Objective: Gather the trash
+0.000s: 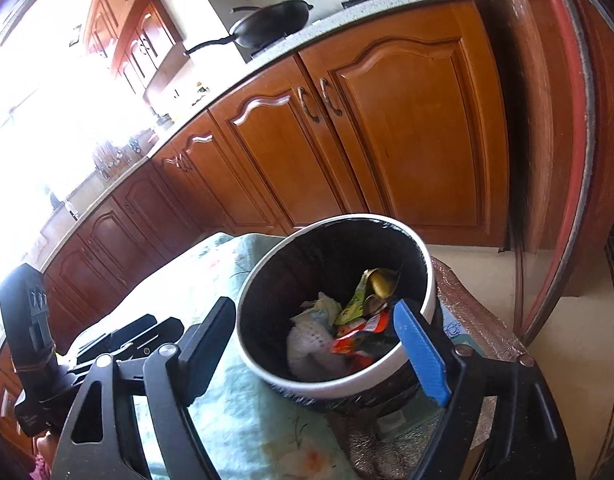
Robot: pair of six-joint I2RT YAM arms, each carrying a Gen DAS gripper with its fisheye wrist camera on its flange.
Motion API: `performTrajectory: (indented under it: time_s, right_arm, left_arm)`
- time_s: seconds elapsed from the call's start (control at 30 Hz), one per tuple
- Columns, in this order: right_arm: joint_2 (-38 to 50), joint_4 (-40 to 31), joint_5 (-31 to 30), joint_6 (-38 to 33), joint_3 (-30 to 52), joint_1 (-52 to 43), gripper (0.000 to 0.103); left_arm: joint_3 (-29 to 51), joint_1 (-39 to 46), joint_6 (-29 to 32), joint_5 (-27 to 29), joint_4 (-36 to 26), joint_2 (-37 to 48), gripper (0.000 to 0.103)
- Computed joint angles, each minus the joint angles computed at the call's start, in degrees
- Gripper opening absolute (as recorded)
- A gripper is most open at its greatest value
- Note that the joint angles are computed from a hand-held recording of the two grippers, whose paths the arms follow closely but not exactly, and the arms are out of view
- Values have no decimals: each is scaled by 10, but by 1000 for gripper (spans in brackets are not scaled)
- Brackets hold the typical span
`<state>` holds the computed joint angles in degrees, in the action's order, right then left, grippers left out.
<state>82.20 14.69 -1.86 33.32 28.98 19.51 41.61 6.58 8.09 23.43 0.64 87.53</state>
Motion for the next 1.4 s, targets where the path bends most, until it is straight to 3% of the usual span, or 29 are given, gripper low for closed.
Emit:
performTrajectory:
  time_s: [0.27,0.43,0.5,0.6,0.67,0.93,1.0,1.07,1.1,1.4]
  right_arm:
    - [-120,-55,173,52,-36,158,102]
    - [-161,-138,350,86,-10,285,103]
    - [-174,-155,416,97,-7,331,103]
    - [-175,-175,511,111,2,394,103]
    - [-178,-186,559,118,5,427,103]
    - [-131,-234,616,151,35,485,103]
    - [-124,-244,624,167,37,497,103]
    - [-116,-245,628,172,38,501,103]
    - [-111,-248,631,173,41,503,103]
    - [-84,-278,649,188,60,519,103]
  left_arm:
    - [-150,129,48,98,-18,-218,84]
    - [-207,235,113,167,-86,-372,93]
    - [-234,298,121,214,-94,-432,102]
    - [-294,395,106,276,-76,-538,102]
    - [-312,446,129,307,-104,-588,102]
    - [-299,608,357,425,-306,-588,102]
    - [-298,613,357,422,-309,-593,102]
    - [-306,557,275,377,-231,-596,102]
    - [-306,554,265,369,-229,-601,102]
    - [-291,551,266,365,-180,-534,102]
